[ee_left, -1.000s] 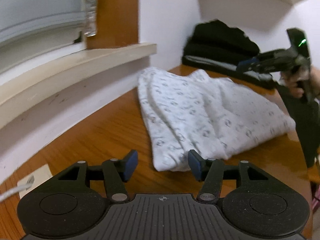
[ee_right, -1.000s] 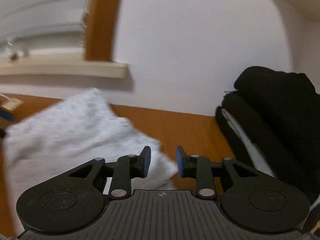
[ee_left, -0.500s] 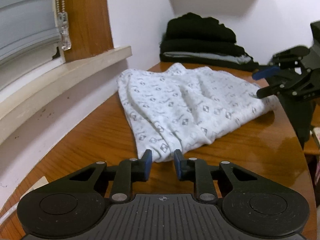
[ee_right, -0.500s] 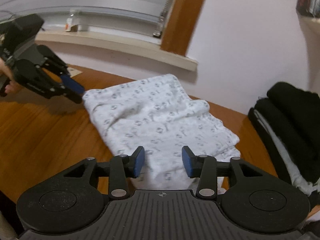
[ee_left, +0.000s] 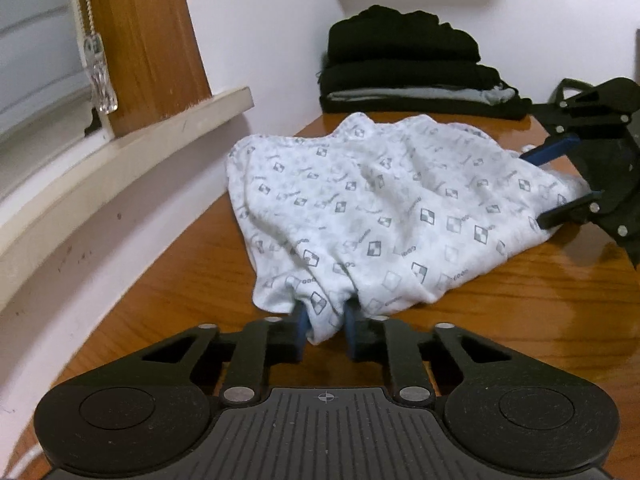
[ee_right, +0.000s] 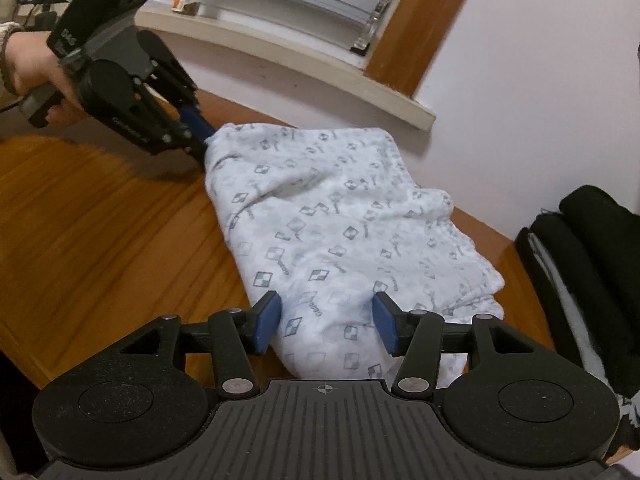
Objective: Fold clothes
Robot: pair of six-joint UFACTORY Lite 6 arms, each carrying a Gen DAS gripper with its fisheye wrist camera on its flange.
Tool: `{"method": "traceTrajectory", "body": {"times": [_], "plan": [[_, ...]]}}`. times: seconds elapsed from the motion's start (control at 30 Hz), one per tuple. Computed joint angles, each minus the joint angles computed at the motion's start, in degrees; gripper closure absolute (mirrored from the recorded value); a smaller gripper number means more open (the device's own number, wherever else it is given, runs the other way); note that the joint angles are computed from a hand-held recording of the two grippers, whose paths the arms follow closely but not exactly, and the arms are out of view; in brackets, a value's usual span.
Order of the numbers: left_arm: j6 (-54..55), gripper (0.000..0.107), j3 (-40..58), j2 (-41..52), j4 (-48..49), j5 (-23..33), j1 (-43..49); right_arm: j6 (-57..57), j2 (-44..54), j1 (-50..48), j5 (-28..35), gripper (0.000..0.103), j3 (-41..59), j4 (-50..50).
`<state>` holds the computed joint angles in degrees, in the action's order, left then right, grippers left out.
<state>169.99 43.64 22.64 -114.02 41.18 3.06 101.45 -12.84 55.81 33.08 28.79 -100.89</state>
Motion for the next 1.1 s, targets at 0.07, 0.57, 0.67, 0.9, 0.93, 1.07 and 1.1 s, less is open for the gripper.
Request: {"method": "traceTrajectory", "body": {"times": [0.07,0.57,0.67,0.9,0.93,1.07,1.1], "plan": [[-1.4,0.095,0.0,-0.7,1.5,0.2,0.7,0.5,-0.6,0.8,0.8,0.051,-0.7,-0.5],[0.5,0.104,-3.5,-5.5,-1.4,2.2,3.6,8.0,-1.3,-1.4,1.5,0.078,-3.3,-6.1],[6.3,0.105,-3.6,-6.3,-8.1,0.5,4.2,3.5,-7.1,-2.4,1.7,0.082,-5.1,-2.5],[-2.6,0.105,-1.0,-5.3,3.7,-2.3,7.4,-2.1,-9.6,-3.1,-2.3,0.08,-6.9,1.5],[-3.7,0.105,-1.1,-5.7,5.7,-2.5,7.9,-2.0,-10.2,-3.2,-2.8,0.079,-7.7,1.5],[-3.7,0.105,-3.2,-8.9,9.3,-4.3,10.2,-9.6,-16.6,-4.4,-4.3,0.074,-10.9,7.5],[-3.7,0.105,-3.4,-9.6,10.1,-4.8,10.8,-12.5,-19.2,-5.3,-5.0,0.073,-11.8,10.3]]}}
